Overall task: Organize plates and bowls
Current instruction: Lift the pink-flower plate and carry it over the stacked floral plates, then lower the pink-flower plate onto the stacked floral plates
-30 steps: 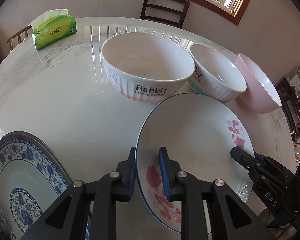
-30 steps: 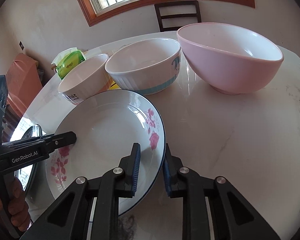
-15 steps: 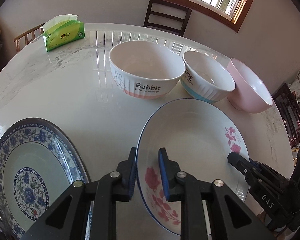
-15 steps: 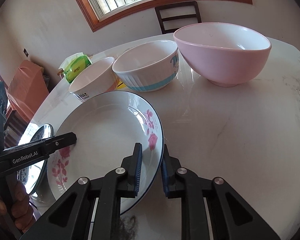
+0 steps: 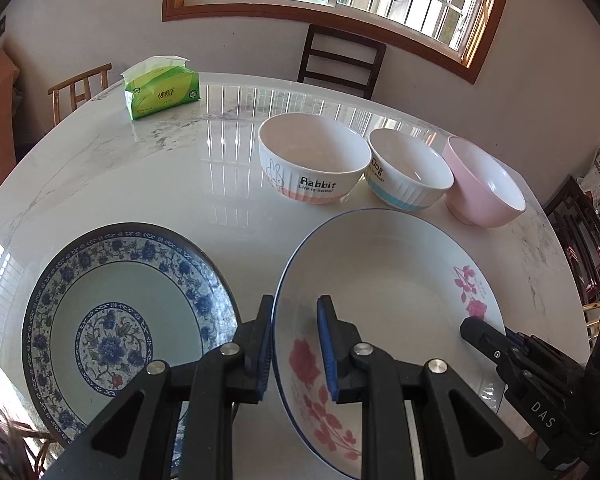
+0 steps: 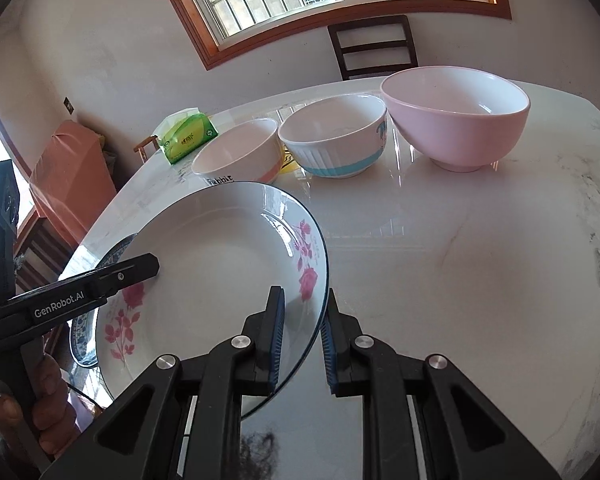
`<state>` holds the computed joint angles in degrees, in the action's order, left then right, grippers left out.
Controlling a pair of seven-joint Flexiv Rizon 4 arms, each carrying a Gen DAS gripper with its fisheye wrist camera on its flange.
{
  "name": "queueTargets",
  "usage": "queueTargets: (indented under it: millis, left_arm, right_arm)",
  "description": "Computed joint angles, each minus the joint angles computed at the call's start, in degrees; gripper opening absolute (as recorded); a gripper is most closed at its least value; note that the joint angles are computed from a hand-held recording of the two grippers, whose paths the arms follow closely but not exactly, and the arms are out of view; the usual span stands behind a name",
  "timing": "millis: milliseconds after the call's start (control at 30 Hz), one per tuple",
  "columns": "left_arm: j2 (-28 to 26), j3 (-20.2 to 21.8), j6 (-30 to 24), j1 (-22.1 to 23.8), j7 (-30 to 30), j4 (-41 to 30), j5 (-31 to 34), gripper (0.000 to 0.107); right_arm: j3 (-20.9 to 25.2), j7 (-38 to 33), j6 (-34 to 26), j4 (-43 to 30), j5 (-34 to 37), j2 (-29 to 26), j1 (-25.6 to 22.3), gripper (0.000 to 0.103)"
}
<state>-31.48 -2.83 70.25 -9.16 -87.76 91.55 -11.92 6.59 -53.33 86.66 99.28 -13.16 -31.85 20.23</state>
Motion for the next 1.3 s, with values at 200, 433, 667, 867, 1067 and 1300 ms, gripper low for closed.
queueTargets:
  millis: [200,433,667,867,1067,1300]
  left_arm:
    - [3.41,0.78,2.88,1.29,-0.67,5.22,-0.31,0.021]
    - [6.2,1.14,5.01,3.71,-0.59,9.91,-1.49,0.021]
    - [8.36,0.85,6.39,5.97,0.15,13.74,-3.25,0.021]
    - [10.09,0.34,7.85,7.72,1.24,17.22,-5.45,0.021]
    - [10.93,0.09,8.03,9.21,2.12,19.3,-7.87,0.021]
    - [11.21,0.81,8.61,9.95,1.87,19.76,-8.71,0.022]
  right_arm:
    - [0.41,-0.73,-0.98,-1.5,-1.14,0.02,1.65,0.018]
    - [2.3,-2.94,-3.55,-5.13,-1.56,-1.72,2.91,0.018]
    - [3.14,-4.87,-5.52,-7.49,-1.4,-3.08,4.37,0.018]
    - [3.69,-6.33,-6.65,-8.46,-1.19,-3.62,5.58,0.018]
    - [4.73,-8.33,-8.79,-10.7,-0.74,-4.86,6.21,0.018]
    - [5.05,-10.37,-10.75,-13.43,-0.39,-6.22,7.46,0.018]
